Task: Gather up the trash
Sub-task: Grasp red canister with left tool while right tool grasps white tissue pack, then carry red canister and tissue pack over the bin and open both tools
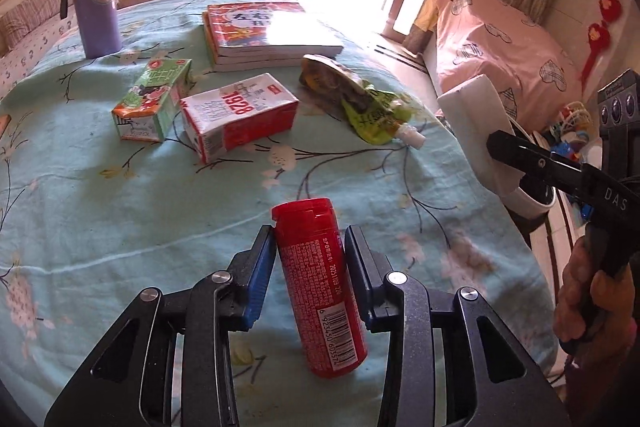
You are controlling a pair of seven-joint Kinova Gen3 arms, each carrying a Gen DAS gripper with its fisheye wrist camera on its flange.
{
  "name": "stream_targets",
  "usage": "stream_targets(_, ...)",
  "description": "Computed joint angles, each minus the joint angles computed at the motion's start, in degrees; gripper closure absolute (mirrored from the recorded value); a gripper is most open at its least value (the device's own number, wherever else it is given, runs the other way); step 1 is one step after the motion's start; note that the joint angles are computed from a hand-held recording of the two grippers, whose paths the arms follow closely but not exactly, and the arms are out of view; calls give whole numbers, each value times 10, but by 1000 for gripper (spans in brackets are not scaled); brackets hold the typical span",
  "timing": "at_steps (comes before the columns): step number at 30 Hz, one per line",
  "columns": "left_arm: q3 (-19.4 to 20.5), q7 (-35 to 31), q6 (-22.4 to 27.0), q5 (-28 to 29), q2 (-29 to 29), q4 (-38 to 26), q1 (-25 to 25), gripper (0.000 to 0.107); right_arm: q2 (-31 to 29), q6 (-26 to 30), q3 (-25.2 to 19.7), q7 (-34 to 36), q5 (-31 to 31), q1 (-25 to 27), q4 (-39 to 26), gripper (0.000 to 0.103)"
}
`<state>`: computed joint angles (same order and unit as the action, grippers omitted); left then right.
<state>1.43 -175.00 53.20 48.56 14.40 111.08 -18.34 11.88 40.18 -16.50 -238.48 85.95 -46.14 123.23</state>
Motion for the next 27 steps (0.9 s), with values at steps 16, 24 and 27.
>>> stream_targets(16,-3,-39,62,26,-74,49,68,74,-62,166,-58,-110,-133,-96,79,54)
stream_targets(24,-2,-36,72,44,-89,45,101,74,-85,212,-77,-134,-172,-109,104,54)
stream_targets(27,1,-29,75,53,-95,39,113,74,-94,217,-80,-142,-181,-107,115,54)
